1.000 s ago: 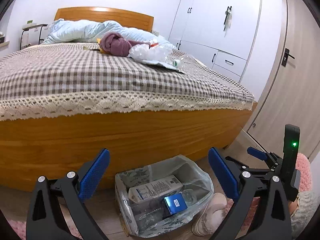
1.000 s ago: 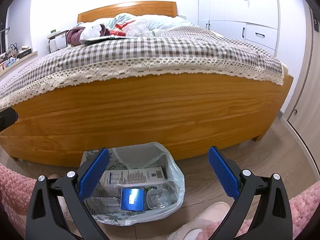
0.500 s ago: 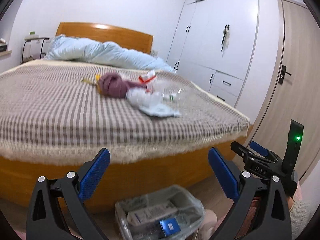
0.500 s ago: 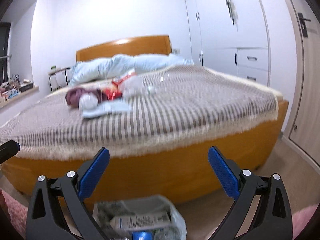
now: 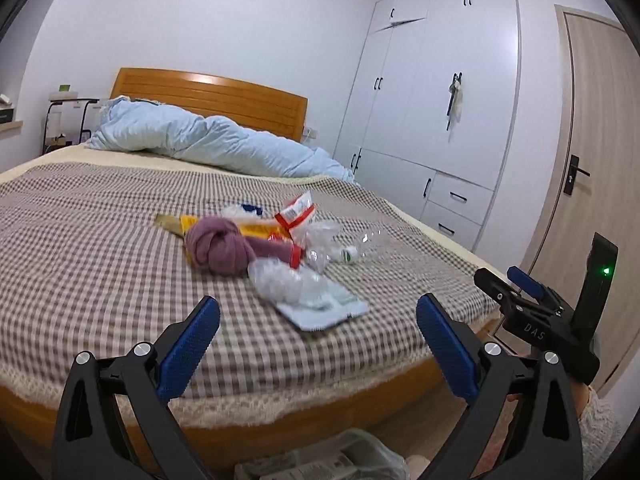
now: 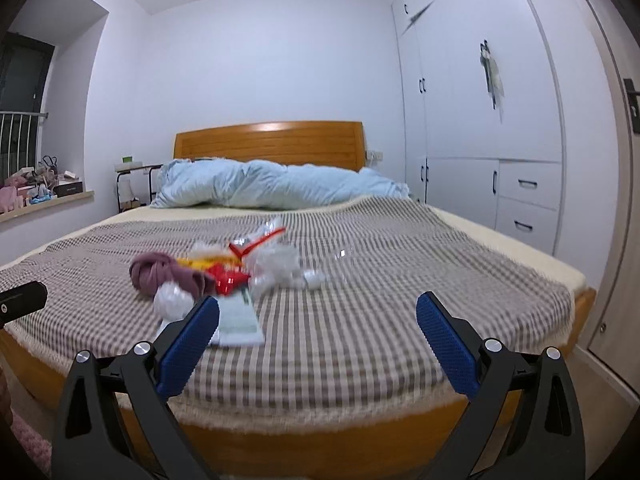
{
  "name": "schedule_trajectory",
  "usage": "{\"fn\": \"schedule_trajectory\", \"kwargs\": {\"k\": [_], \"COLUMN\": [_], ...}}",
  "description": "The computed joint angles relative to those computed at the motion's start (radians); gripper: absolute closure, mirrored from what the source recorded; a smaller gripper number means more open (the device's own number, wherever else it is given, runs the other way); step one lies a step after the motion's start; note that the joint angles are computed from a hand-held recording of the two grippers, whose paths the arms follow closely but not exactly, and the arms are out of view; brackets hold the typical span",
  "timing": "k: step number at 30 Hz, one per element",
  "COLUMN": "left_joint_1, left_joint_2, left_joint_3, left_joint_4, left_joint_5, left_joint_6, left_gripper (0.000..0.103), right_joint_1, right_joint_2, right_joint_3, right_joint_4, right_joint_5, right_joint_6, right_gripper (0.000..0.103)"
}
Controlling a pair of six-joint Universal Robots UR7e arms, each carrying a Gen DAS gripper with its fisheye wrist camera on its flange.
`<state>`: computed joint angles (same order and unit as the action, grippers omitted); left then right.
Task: Collect trash
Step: 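Move both open tools over the trash pile on the bed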
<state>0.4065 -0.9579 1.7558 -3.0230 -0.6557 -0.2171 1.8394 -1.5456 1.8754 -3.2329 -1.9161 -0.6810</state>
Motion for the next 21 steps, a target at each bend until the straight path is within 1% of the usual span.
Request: {"fn": "schedule_trajectory", "kwargs": {"k": [7,10,14,18,21], "left_joint_1": [0.027,0.037,0.055,0.07,0.081], "left_joint_2": [0.05,0.074,0.108,0.118,0.122], "left_joint_3": [-0.09,-0.135,-0.189,-0.18,-0.169], "left_joint_4": [-0.059,-0.082,-0.14,-0.204,-0.207], "left_joint_5": [-0.003,0.003,0.01,0.024,0.04], "left_joint_6": [0.115,0.161,0.229,0.242,0.233], "left_gripper": [0.008,0.008,0.008,0.008,0.008], "right_joint_1": [0.002,0.008,0.005,0.008,0.011], "right_joint_2": [0.069,0.098,0.116,0.116,0.118], "right_joint_3": [-0.089,-0.124,-0.131,-0.108,-0.109], "right_joint_4": [0.015,0.025,0.02,0.024,0.045], "right_joint_5": [0.051,0.061,0.064,0.026,0.003], "right_joint_6": [-0.015,-0.023,0.021,0.051,0.077], "right_gripper": [0.008,0.008,0.008,0.008,0.008]}}
